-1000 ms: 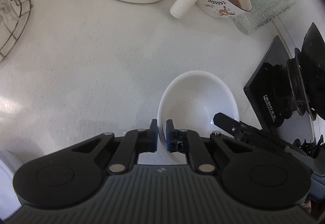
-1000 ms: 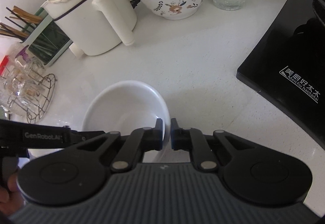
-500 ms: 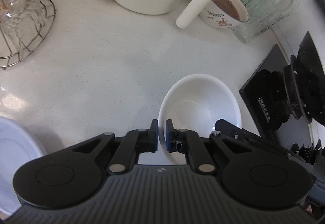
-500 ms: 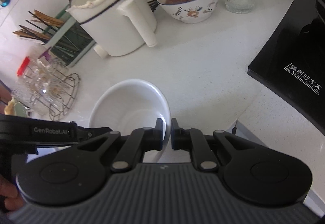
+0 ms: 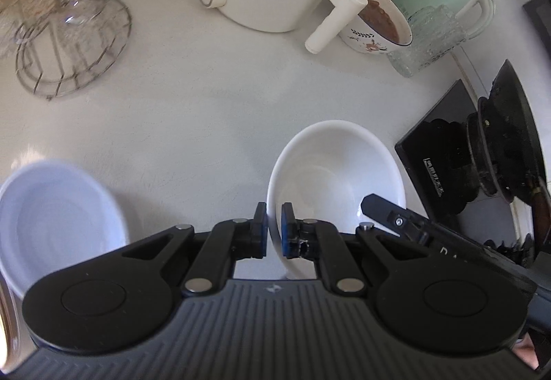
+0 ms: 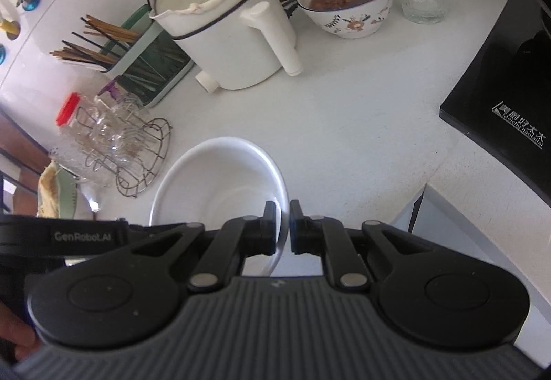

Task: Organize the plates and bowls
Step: 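Carry the white ceramic bowl into the nested plastic bowls with the left gripper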

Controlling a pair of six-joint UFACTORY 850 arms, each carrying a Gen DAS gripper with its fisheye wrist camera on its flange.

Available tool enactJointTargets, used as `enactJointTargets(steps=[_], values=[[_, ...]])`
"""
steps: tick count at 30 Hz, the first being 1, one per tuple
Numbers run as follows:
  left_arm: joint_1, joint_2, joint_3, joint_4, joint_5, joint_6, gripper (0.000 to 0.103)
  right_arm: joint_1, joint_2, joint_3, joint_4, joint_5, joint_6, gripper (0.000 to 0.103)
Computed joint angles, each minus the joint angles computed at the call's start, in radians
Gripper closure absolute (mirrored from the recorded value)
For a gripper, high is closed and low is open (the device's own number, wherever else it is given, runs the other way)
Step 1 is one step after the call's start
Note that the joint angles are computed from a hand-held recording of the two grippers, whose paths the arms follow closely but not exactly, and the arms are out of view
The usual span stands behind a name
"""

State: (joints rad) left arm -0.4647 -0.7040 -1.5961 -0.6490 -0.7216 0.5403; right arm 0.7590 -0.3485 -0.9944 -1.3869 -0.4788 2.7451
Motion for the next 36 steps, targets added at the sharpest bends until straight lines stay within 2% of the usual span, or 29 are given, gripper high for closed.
enactJointTargets(steps=[14,24,31,36], values=[[0.088,0.117,0.132,-0.128,0.005,0.153,0.094,0.041,-0.026,-0.112,0.137,-0.044,-0.211,0.093],[0.172,0.167,0.174,-0.241,0.032,0.178,0.094,0.041,-0.097,-0.255,0.174,-0.055,-0.345,0.093],[0.223,0.176,0.183,-0.272,0.072,0.158,0.094,0.023,-0.164,-0.369,0.203,-0.013,-0.482,0.092],[0.248,0.172,0.2,-0.247,0.109,0.093,0.094,0.011,-0.235,-0.457,0.349,0.031,-0.7,0.092]])
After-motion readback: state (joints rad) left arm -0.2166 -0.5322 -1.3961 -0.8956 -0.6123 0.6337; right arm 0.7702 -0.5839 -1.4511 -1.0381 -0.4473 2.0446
